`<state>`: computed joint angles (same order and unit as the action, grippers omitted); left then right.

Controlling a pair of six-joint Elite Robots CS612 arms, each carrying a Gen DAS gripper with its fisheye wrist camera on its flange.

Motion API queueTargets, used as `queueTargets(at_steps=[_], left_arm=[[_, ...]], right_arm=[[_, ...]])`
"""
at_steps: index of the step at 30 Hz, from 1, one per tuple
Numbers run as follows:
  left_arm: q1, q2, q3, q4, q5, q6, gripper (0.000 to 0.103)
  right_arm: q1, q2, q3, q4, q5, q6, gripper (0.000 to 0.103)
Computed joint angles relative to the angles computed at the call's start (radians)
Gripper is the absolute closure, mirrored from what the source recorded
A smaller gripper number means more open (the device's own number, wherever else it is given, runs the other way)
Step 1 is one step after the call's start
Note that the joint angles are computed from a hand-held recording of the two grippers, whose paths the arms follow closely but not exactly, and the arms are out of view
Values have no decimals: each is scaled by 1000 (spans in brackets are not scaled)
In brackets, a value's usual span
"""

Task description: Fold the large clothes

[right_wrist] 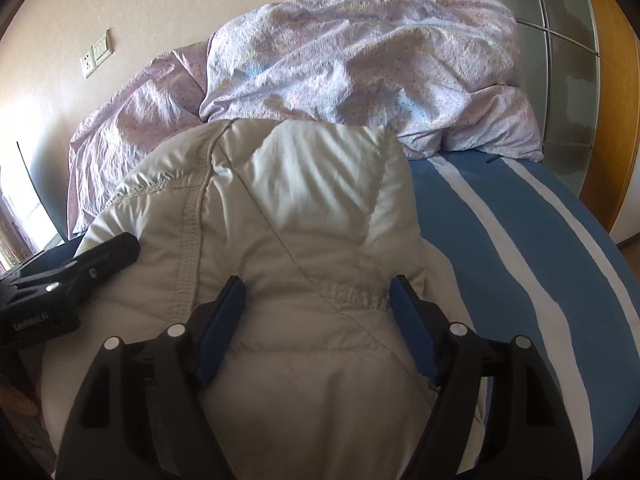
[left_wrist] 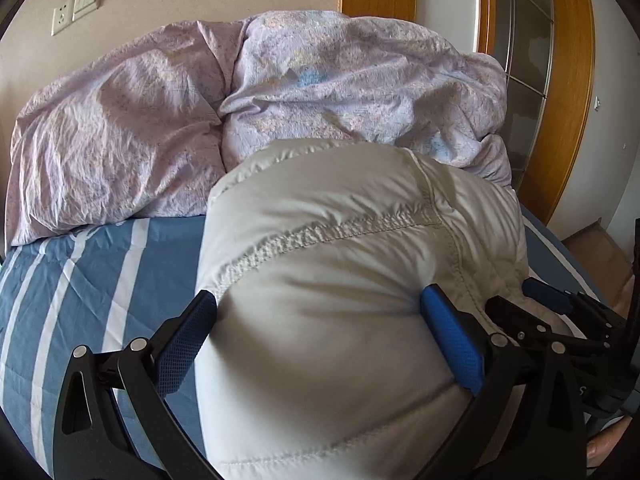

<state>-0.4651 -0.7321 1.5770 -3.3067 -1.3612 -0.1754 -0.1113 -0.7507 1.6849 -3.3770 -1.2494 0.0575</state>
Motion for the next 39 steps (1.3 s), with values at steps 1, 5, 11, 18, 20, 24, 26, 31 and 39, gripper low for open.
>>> queueTargets(at_steps=[1,5,11,18,20,24,26,31,39], left_arm=[[1,3,-3,1,-5,-6,1],[-5,16,-4,-25,16,-2,1],[-4,31,-8,-55,16,-2,1],[-8,43,-3,-101,34,1,1],[-8,45,-2,-111,37,0,1],[-10,46,0,-121,43,0,1],[-11,47,0,-124,46,0,1],[-11,48,0,-124,49,0,1],[-12,48,0,-124,54,1,1]], right_arm=[[0,1,-1,3,2,-2,29],[0,9,-8,8,6,-5,28],[1,15,-14,12,8,-8,28],[2,22,-16,-5,4,-7,28],[2,21,-17,5,5,-10,28],[1,23,-20,11,10,-9,28],[1,23,-21,13,10,-9,28],[2,24,-23,17,9,-10,28],[1,27,-26,22,10,-10,27]])
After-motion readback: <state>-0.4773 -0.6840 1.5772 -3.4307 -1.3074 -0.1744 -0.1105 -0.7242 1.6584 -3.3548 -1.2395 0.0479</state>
